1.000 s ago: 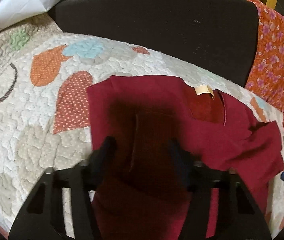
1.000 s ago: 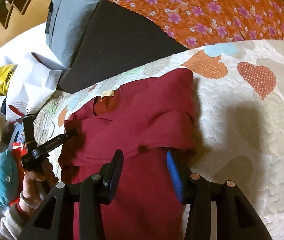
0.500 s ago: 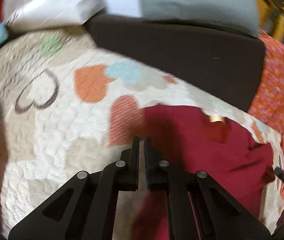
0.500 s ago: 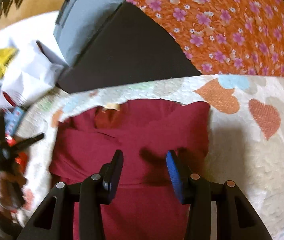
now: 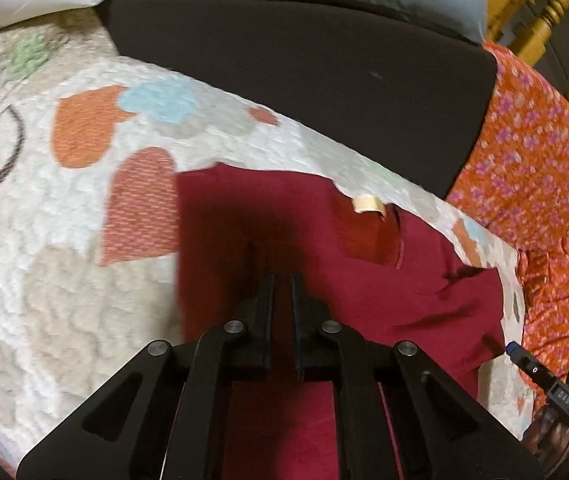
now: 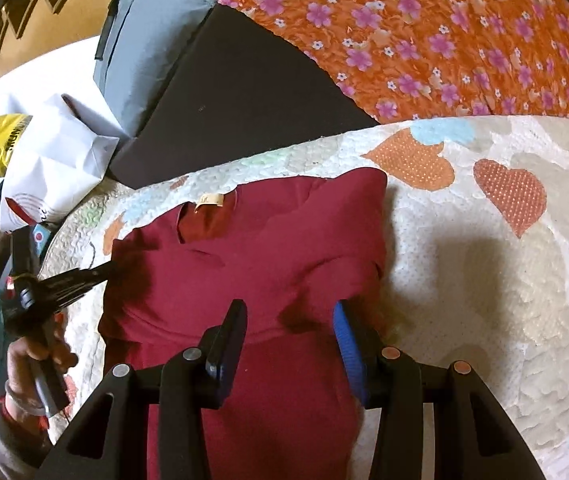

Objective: Fold small clothes

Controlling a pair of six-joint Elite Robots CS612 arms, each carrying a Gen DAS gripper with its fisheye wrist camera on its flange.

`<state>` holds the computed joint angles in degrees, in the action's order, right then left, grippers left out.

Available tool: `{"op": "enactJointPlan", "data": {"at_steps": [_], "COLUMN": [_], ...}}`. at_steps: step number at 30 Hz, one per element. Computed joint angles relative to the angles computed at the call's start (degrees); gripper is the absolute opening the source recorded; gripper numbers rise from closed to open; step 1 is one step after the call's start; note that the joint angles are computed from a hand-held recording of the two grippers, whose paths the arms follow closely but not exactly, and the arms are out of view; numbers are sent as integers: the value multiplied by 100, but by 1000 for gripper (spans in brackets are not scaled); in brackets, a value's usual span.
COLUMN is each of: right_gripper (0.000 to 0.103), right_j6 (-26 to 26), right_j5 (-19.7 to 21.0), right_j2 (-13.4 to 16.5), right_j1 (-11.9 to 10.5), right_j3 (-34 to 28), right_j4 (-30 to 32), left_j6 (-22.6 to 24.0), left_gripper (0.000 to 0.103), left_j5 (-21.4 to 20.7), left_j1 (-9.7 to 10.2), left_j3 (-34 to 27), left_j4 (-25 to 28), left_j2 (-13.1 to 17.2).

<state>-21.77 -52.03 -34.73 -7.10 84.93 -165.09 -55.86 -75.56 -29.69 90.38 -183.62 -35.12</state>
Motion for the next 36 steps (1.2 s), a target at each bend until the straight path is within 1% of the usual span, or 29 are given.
{"op": "enactJointPlan", "data": {"at_steps": [1, 2, 3, 4, 5, 7, 10, 11, 14, 16, 19, 21, 23, 24, 25, 27, 28, 30, 31, 32, 34, 36], "right_gripper": [43, 43, 43, 43, 43, 43, 43, 43, 43, 43, 43, 43, 43, 43, 43, 43, 43, 43, 43, 43, 43, 43], "right_j6": [-24, -38, -49, -59, -68, -61, 4, 44, -10, -77, -117, -33, -31, -76, -122, -187, -192, -191, -184, -180, -180, -165], "right_j5": [19, 41, 62, 73, 83, 90, 84, 67, 44, 68, 40, -71, -17, 29, 35, -27, -35, 19, 57, 86, 119, 134], "right_j2": [-4, -6, -4, 0, 2, -1, 11, 12, -24, -50, -61, -51, -41, -42, -44, -44, -41, -30, -29, -27, -29, -35], "right_j1": [-1, -2, -3, -4, -5, -10, -16, -16, 1, 17, 53, 82, 83, 83, 87, 101, 103, 92, 82, 72, 57, 45], "right_j3": [6, 10, 10, 4, 7, 26, 7, 12, 45, 63, 51, 31, 18, 26, 39, 53, 45, 22, 23, 21, 27, 49], "right_j4": [12, 35, 65, 87, 98, 83, 20, -42, -163, -216, -282, -310, -229, -171, -143, -90, -47, 74, 112, 143, 181, 168], "left_j6": [127, 180, 197, 151, 80, -42, 158, 176, 231, 256, 183, 37, -84, -159, -181, -54, 68, 285, 328, 302, 227, 223], "left_gripper": [5, 10, 12, 12, 12, 12, 11, 6, 1, 1, 1, 1, 1, 1, 1, 1, 3, 16, 31, 43, 45, 45], "left_j5": [46, 97, 103, 33, -15, -24, 92, 132, 100, 329, 766, 688, 347, 75, -100, -233, -220, -130, 20, 182, 323, 273], "left_j1": [-18, -27, -25, -7, 7, 13, -27, -39, -44, -68, -74, -29, 37, 80, 94, 84, 62, 23, -8, -35, -49, -35], "left_j3": [-84, -164, -266, -312, -328, -305, -300, -285, -170, -8, 233, 335, 379, 355, 326, 203, 155, 10, -81, -140, -226, -333], "left_j4": [186, 457, 820, 944, 948, 776, 875, 846, 403, -15, -232, -231, -369, -477, -553, -530, -452, -169, 173, 406, 572, 777], "left_j2": [21, 31, 56, 85, 119, 172, 130, 117, 72, -20, -189, -227, -196, -151, -115, -49, -39, 5, 21, 38, 118, 189]}}
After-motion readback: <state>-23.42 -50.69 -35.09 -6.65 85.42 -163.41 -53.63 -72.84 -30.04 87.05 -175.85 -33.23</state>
